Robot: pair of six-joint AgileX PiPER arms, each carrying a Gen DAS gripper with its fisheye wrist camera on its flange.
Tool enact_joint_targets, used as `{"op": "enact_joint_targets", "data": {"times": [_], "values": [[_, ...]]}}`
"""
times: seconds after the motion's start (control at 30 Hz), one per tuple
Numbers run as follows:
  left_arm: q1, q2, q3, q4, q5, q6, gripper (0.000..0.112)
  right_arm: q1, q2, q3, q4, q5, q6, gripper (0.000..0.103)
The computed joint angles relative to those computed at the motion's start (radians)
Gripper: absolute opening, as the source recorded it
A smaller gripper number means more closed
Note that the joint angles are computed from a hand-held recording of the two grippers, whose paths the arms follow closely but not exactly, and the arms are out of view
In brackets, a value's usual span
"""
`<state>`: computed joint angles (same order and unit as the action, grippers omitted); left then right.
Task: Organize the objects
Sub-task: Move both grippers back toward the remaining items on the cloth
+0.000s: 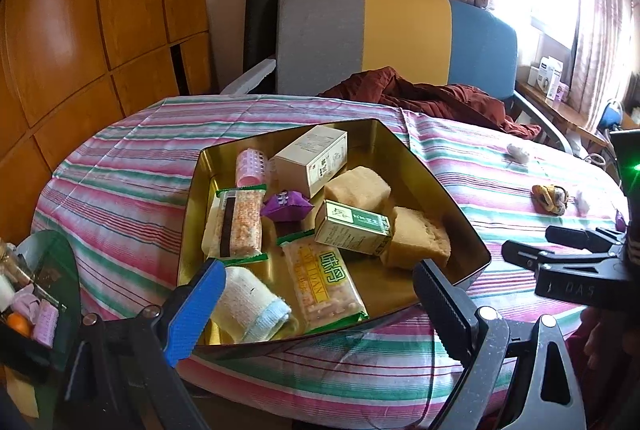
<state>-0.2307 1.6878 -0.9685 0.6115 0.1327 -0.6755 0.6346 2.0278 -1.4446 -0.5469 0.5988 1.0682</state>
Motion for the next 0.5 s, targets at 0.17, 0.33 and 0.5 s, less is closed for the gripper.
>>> {"op": "enact_joint_targets", "data": {"times": [0.17,0.33,0.5], "values": [[-0.019,0.0,-0.01,0.044,0.012,-0.038,0.095,-0.037,-0.047,0.068,-0.031,-0.004,0.045,0.086],[-0.04,0.007,-0.027,0.041,0.028,-0.024,0.095,-0.085,-0.112,0.144,-0.079,-0.006,0.103,0.086],[-0.058,0.023,-0.052,-0.112,0.038,0.135,0.095,-0.155,-0.178,0.22,-0.104,-0.01,0.14,0.086]]}}
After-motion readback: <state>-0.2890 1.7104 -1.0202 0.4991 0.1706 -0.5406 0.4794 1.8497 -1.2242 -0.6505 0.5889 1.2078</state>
